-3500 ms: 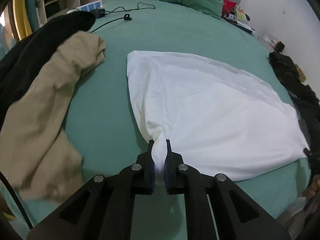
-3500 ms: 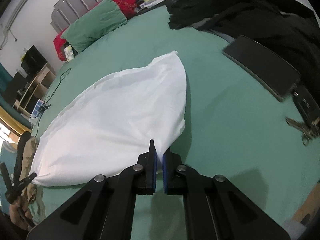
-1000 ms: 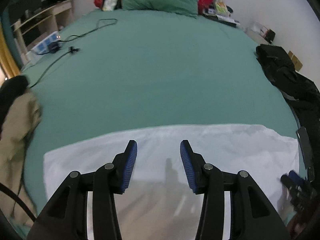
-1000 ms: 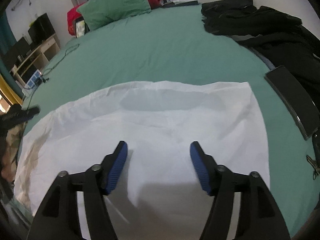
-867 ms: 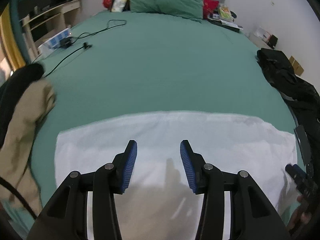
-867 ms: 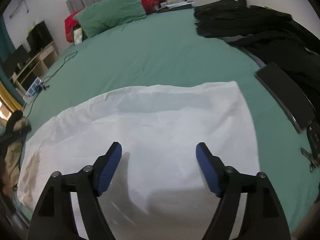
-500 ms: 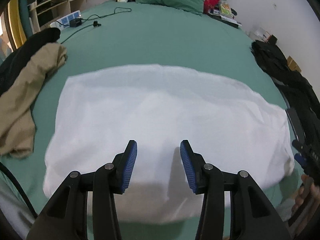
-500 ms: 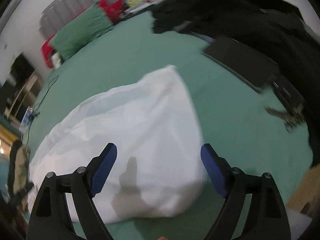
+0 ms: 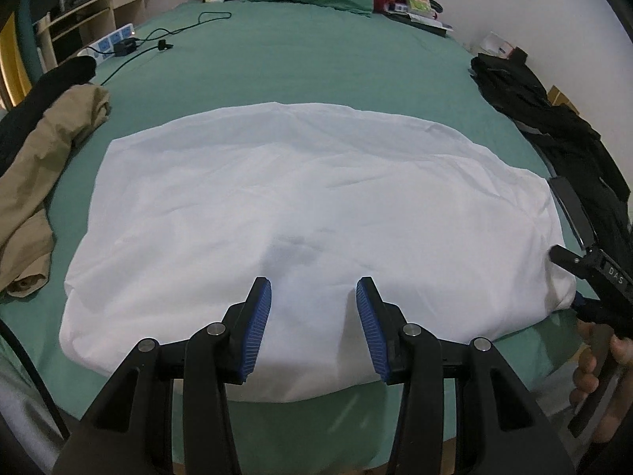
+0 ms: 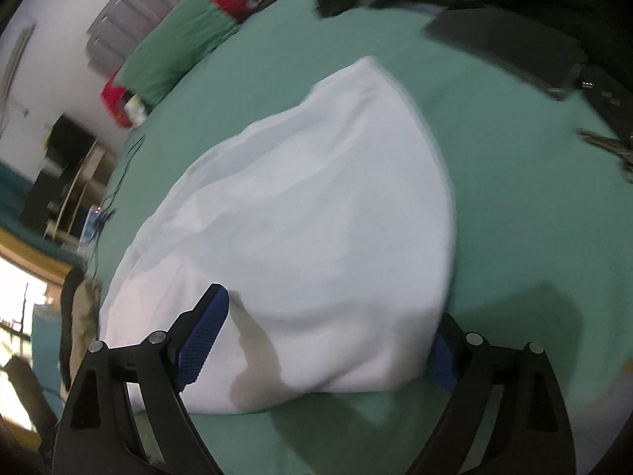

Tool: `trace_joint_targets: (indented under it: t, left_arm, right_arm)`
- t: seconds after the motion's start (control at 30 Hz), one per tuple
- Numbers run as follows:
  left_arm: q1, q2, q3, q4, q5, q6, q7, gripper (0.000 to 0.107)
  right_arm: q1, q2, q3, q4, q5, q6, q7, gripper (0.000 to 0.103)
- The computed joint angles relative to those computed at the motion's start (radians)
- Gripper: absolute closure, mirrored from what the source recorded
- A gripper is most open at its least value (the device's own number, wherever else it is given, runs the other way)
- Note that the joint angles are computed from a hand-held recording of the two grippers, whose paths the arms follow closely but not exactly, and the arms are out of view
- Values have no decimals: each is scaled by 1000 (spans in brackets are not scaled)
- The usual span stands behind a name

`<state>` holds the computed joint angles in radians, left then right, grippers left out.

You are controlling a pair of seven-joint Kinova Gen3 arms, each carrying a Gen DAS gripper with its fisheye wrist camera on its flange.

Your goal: Fold large clothes

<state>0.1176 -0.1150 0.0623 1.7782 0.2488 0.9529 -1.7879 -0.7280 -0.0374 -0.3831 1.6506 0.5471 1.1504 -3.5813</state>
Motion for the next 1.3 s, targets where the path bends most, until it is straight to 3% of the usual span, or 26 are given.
trace_joint_targets:
  t: [0.07, 0.2, 0.37, 0.47, 0.53, 0.6, 0.67, 0.7, 0.77, 0.93, 1.03, 1.2, 1.3]
  left_arm:
    - [3, 7, -3, 5, 15, -11, -23, 60]
    - [8, 32, 0, 1, 48, -26, -43, 60]
    - [19, 65, 1, -14, 116, -29, -106, 60]
    - [34, 85, 35, -21, 72, -49, -87, 60]
    - [57, 115, 61, -35, -7, -47, -20, 60]
    - [77, 110, 73, -20, -57, -86, 11, 59]
    - [97, 111, 85, -18, -106, -98, 51, 59]
    - [101, 111, 84, -16, -111, -102, 57, 59]
    - [105, 113, 80, -15, -104, -104, 56, 59]
    - [95, 121, 66, -30, -71, -82, 16, 59]
    - [76, 135, 53, -57, -28, -38, -34, 59]
    - [0, 149, 13, -117, 99, 78, -149, 59]
    - [-49, 121, -17, -126, 138, 98, -203, 59]
  right_arm:
    - [8, 25, 0, -16, -10, -41, 44, 11]
    - [56, 82, -65, -68, 11, -10, 105, 8]
    - [48, 68, -26, -19, 30, -134, 112, 8]
    - [69, 44, -26, 44, 61, -256, 59, 11]
    - [87, 35, -25, 77, 67, -337, 37, 27]
    - [97, 42, -5, 90, 26, -418, 64, 57]
    - [108, 57, -1, 97, 4, -476, 91, 65]
    - [119, 66, -12, 90, 7, -481, 105, 75]
    - [116, 80, -17, 73, 24, -486, 110, 83]
    - [48, 117, -13, -28, 136, -376, 106, 88]
    - [23, 156, -34, -133, 158, -265, 174, 88]
    - [-160, 258, 104, -361, 144, -62, 377, 88]
    - [-224, 330, 146, -500, 148, 54, 499, 88]
